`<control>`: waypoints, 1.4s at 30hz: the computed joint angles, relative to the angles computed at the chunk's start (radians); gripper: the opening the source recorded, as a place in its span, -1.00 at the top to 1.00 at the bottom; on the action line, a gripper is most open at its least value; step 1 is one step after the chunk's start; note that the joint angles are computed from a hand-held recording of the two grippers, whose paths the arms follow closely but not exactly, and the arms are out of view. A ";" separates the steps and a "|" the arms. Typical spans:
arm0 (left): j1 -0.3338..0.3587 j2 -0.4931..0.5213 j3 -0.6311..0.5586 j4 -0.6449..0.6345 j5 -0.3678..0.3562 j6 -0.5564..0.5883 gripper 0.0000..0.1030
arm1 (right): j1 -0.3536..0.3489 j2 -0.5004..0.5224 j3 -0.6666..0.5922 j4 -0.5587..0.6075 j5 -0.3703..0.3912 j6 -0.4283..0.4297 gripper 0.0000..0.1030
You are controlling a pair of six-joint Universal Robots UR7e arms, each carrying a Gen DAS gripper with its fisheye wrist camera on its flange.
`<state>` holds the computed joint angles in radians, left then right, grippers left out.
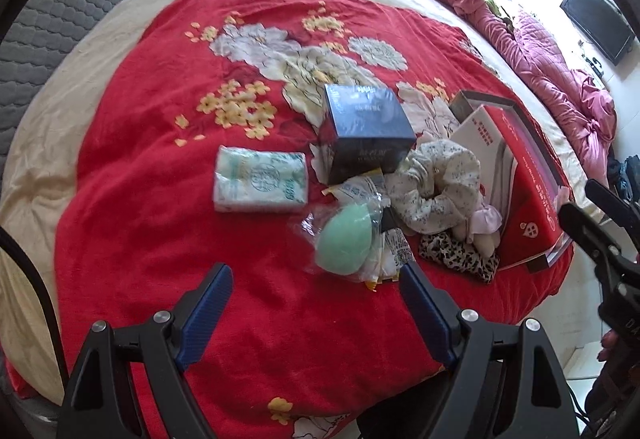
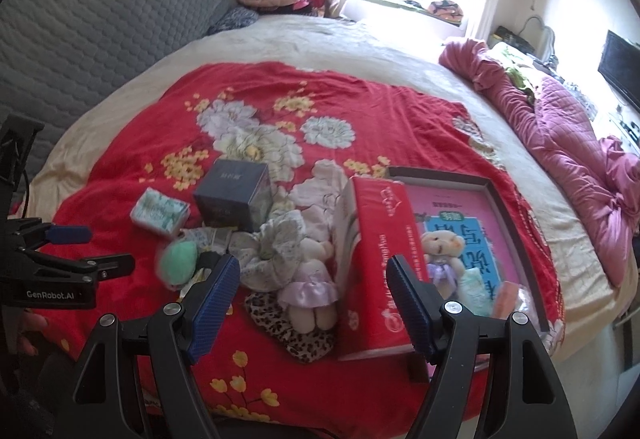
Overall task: Organize soft objects
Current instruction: 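Move the left gripper to the green sponge bag while the right gripper approaches the floral scrunchie, then close the left gripper on the sponge bag while the right gripper grasps the scrunchie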
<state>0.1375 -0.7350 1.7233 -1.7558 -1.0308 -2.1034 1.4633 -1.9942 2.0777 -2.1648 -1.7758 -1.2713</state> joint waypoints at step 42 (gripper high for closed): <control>0.093 0.001 0.198 -0.425 0.018 0.146 -0.51 | 0.048 0.261 0.176 -0.420 -0.196 -0.096 0.64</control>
<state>0.2306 -0.7344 1.9218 -2.1811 -1.0125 -1.9579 1.5118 -1.7331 2.2538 -2.5850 -1.9716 -1.3676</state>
